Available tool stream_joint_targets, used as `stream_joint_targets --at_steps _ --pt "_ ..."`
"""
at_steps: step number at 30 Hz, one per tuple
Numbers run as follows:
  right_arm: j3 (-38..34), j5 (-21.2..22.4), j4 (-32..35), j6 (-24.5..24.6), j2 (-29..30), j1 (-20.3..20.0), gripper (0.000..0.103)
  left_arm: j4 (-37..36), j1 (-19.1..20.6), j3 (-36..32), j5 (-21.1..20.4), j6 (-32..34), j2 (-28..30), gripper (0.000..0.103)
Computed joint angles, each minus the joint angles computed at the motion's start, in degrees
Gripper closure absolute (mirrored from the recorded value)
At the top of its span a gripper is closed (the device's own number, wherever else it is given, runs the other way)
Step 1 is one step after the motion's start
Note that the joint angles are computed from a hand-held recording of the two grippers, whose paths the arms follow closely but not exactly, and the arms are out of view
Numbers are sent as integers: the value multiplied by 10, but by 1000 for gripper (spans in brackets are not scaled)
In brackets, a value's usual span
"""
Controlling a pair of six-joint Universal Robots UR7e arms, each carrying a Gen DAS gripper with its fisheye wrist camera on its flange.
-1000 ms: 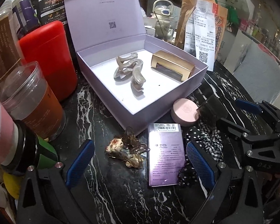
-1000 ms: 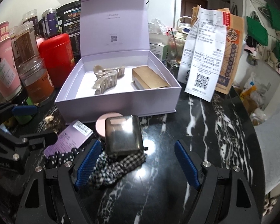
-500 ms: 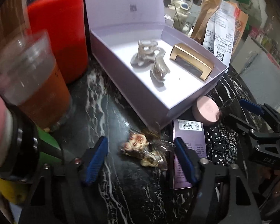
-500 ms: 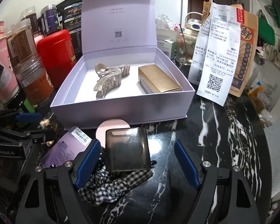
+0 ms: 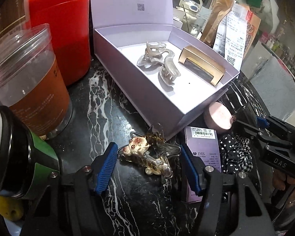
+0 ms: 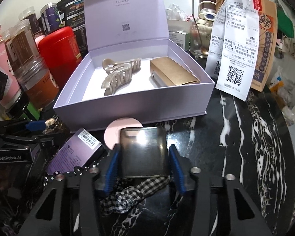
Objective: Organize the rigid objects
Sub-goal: 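Grasp the jeweled gold hair clip with the left tool while the right tool grasps the smoky translucent case, then carry the jeweled clip with the left tool while the right tool carries the smoky case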
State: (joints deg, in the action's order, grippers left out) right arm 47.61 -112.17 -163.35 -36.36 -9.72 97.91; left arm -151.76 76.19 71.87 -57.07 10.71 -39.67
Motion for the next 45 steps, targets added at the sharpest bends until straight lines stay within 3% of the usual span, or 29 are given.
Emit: stream_joint_targets --at_steps 9,19,45 --pt "17 -13 -20 -11 -8 6 58 -45 -6 44 10 18 -21 39" --pt "86 -14 -57 -9 -39 11 58 -64 -15 99 7 10 -52 39" --pt "264 -2 -171 -15 -132 16 58 -130 -63 167 16 22 -84 39"
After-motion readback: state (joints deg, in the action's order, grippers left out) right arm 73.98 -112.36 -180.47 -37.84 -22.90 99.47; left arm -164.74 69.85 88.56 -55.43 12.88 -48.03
